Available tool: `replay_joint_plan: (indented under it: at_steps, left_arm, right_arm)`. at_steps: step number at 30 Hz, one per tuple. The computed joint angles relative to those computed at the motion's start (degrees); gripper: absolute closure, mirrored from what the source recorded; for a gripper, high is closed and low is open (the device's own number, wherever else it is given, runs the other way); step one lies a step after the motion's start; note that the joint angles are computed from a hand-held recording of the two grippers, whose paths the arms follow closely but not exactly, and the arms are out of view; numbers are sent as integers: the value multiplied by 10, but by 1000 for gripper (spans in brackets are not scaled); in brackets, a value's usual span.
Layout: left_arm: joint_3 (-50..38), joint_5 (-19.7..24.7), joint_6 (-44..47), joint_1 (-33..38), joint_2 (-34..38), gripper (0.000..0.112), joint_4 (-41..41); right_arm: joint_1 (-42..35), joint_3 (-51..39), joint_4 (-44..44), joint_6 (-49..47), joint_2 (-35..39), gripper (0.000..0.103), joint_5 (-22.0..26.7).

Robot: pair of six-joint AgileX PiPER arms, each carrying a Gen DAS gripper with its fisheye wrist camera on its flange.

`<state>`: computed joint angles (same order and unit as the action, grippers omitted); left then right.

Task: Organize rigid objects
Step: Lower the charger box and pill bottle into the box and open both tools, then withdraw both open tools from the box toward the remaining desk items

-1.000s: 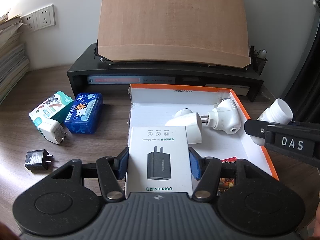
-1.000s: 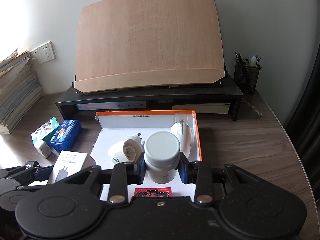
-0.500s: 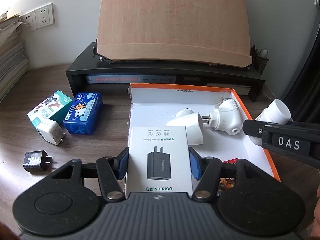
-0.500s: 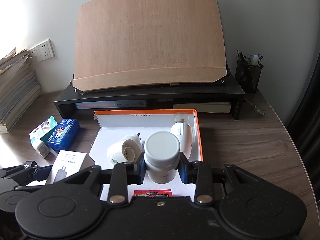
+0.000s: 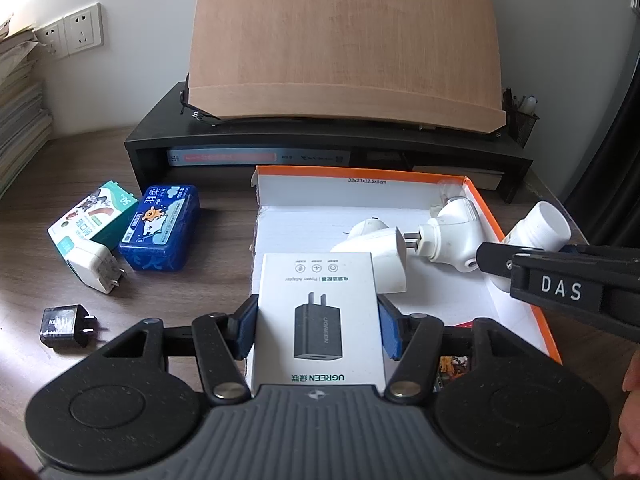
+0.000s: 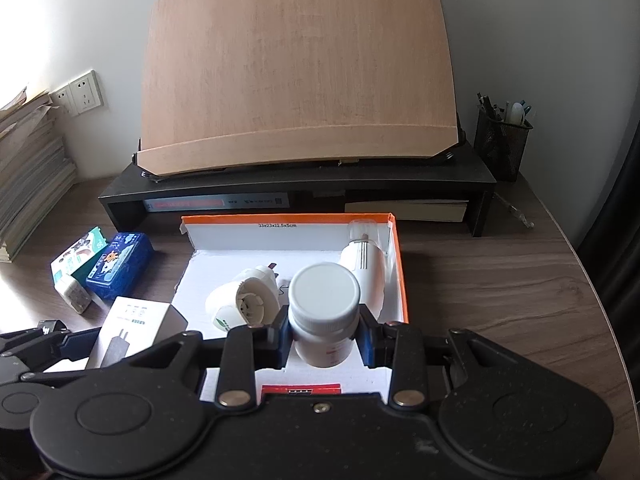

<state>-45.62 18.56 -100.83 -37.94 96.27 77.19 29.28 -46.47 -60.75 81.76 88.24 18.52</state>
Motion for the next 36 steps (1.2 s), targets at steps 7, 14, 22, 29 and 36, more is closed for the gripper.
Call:
replay_joint_plan:
  at_steps: [7,14,22,29,36]
  left_arm:
    - [-3,-8,13,7,4,53,-6]
    - [-8,-16,32,12,7,53,-19]
    - [-11,-32,63,11,11,53,-41]
    - [-3,-48,96,12,7,39,-76]
    - [16,-24,91,12,-28,36,-78]
  right_arm:
    - [-5,-12,-1,-1,15,63,3]
    - [-4,-14,-52,43,18,61,7]
    - [10,4,-107,112,-9,61,39]
    - [27,27,-110,136,-40,60,61]
    - [64,37,-112,156,-60,48,94]
